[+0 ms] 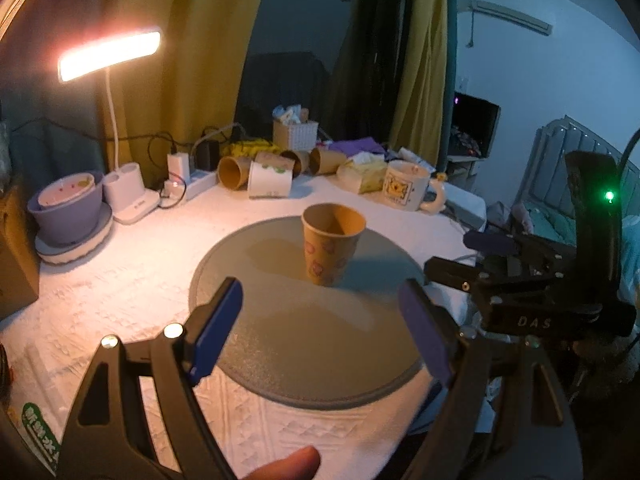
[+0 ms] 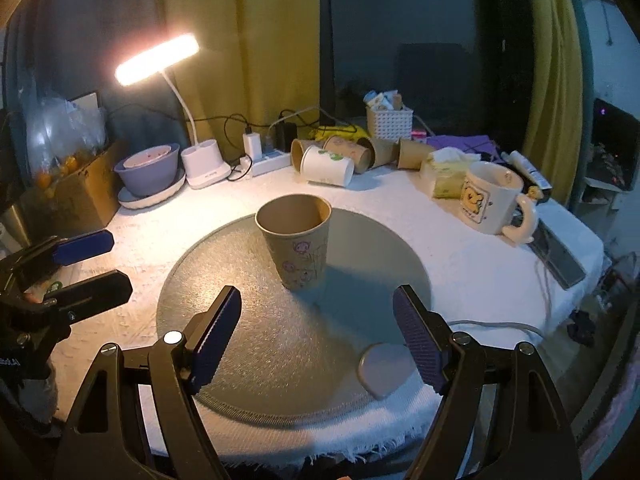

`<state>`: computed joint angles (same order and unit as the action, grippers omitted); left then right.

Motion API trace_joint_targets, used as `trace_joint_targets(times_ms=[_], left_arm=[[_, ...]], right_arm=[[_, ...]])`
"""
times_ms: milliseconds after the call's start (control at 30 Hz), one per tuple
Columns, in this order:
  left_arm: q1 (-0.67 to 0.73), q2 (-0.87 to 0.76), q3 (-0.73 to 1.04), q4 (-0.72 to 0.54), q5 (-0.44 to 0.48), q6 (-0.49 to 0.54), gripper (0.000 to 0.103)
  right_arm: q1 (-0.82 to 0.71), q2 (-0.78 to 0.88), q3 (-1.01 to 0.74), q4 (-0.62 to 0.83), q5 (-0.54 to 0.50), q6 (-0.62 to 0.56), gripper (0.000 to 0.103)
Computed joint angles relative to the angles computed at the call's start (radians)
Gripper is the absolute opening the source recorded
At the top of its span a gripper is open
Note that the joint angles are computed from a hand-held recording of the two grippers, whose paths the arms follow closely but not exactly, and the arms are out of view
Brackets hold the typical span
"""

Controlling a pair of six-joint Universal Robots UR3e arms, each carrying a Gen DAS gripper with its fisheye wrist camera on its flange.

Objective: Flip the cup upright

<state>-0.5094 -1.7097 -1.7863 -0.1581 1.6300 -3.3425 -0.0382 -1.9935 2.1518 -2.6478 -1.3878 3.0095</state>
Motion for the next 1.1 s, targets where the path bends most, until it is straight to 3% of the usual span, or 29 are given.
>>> trace_joint_targets(times_ms=[400, 833, 1100], left_arm=[[-0.091, 0.095, 0.002, 0.034, 0.103, 0.003, 0.082], [-0.137, 0.140, 0.053, -0.004, 0.176, 0.002, 0.082], [-0.166, 0.138, 0.089, -0.017, 0.268, 0.013, 0.082]], right_arm=[[0.030, -0.183, -0.037, 0.141, -0.045, 0.050, 0.081], [-0.072, -0.352, -0.114, 0.296, 0.034, 0.027, 0.081], [-0.125, -0.428, -0.145, 0.368, 0.080, 0.018, 0.081]])
